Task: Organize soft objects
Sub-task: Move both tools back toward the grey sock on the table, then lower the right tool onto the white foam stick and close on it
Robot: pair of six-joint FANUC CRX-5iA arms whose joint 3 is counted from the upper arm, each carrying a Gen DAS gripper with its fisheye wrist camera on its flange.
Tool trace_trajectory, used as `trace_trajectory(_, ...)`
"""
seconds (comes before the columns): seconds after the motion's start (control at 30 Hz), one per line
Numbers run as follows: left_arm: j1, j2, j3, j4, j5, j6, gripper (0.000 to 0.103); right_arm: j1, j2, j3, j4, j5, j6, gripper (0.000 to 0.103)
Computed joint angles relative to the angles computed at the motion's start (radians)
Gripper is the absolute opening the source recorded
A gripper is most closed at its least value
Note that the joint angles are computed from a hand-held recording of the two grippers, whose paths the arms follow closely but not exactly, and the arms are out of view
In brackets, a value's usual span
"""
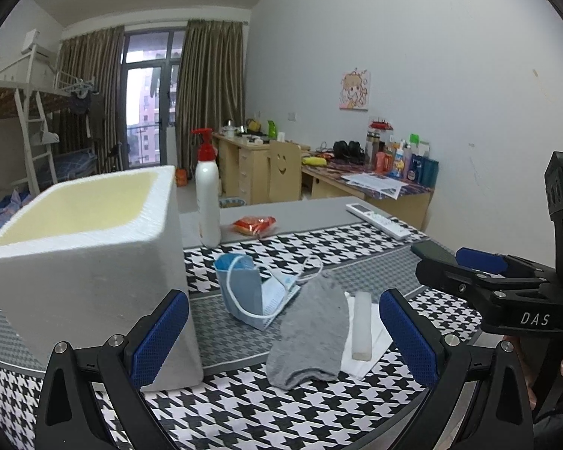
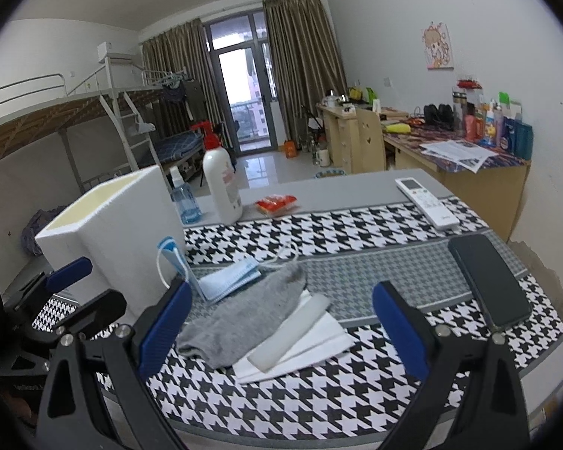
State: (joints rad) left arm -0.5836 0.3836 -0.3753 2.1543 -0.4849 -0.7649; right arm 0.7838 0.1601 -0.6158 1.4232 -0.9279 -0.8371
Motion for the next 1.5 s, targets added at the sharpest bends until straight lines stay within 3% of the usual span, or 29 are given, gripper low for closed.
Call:
trace_trajectory(0.4, -0.014, 0.024, 0.018, -0.086, 0.034, 0.052, 0.102, -0.016, -0.008, -0.027, -0.018, 0.036, -0.007, 0.099)
trace_trajectory(1.1, 0.026, 0.093, 0.080, -0.410, 0.079, 0.331, 0.102, -0.074, 0.009, -0.033, -0.019, 0.135, 0.013, 0.098)
trace_trajectory(1.27, 0.028, 0.095, 0.081, -0.428, 0.102, 0.347, 0.102, -0.097, 0.027, -0.021, -0.017, 0.184, 0.029, 0.098)
trace_trajectory(1.5, 0.034, 0.111, 0.099, -0.490, 0.130, 0.401, 0.102, -0.120, 0.054, 0.000, -0.046, 0.249, 0.080, 0.082)
